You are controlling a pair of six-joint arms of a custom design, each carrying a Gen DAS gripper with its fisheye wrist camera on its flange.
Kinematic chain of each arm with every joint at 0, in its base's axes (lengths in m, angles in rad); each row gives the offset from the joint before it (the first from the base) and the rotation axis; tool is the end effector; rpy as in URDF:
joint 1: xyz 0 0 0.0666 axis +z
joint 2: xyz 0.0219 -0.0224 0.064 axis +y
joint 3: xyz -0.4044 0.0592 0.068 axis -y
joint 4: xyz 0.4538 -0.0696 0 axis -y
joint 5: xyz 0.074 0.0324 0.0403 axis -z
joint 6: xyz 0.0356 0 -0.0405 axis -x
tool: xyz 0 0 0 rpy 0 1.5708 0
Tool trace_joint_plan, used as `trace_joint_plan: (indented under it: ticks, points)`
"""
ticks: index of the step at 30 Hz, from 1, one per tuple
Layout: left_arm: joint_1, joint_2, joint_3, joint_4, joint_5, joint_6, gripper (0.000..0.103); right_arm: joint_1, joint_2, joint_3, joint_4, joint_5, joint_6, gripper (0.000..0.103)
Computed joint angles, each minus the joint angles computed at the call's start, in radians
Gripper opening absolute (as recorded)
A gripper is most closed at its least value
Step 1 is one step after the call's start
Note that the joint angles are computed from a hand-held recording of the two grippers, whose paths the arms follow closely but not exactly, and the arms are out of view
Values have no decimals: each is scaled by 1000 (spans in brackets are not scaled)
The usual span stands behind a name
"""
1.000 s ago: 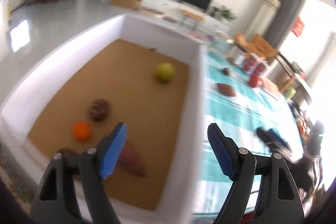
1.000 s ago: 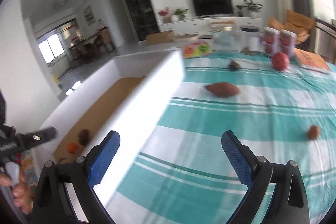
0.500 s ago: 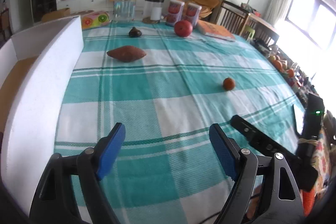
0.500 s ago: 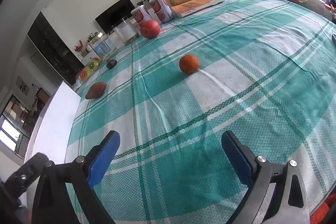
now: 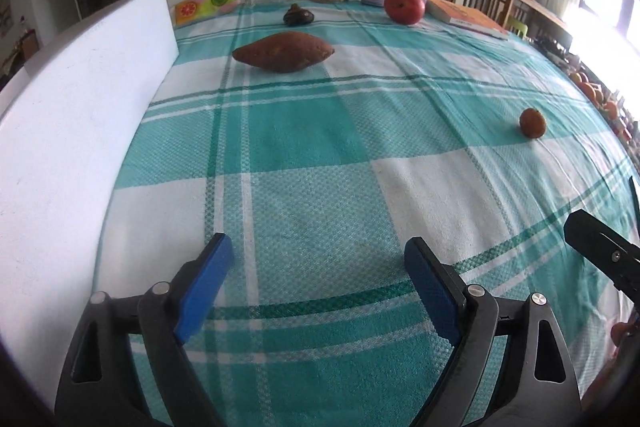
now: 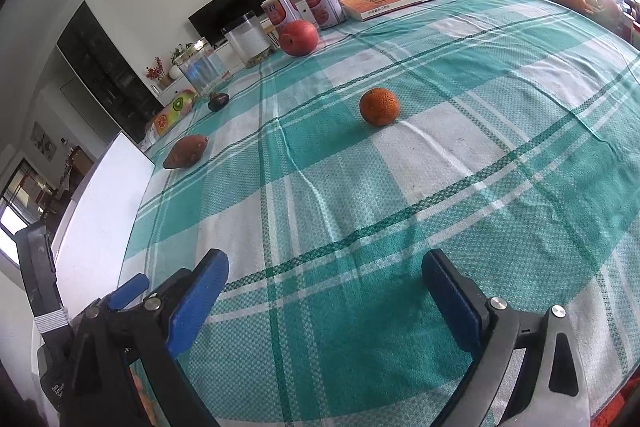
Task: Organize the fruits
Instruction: 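Withdraw both tools from the bin and move the left tool toward the sweet potato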
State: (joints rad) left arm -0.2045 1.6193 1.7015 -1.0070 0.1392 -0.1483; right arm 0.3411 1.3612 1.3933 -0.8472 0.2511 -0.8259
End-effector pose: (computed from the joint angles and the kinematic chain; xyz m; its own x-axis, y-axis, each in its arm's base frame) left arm 0.6132 -0.1326 0.4811 -0.7315 0.3012 -0.6118 0.3953 0.9183 -0.0206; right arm 0.5045 0.1693 0.4758 -0.5851 0.5479 -0.5978 0.3934 0.8364 0.3816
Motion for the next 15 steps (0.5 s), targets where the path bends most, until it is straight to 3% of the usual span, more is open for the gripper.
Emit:
trace_joint_plan:
  ticks: [15]
  points:
    - [-4,4,4,-5,-9,-10,94,10,31,34,-43,-5,42,98]
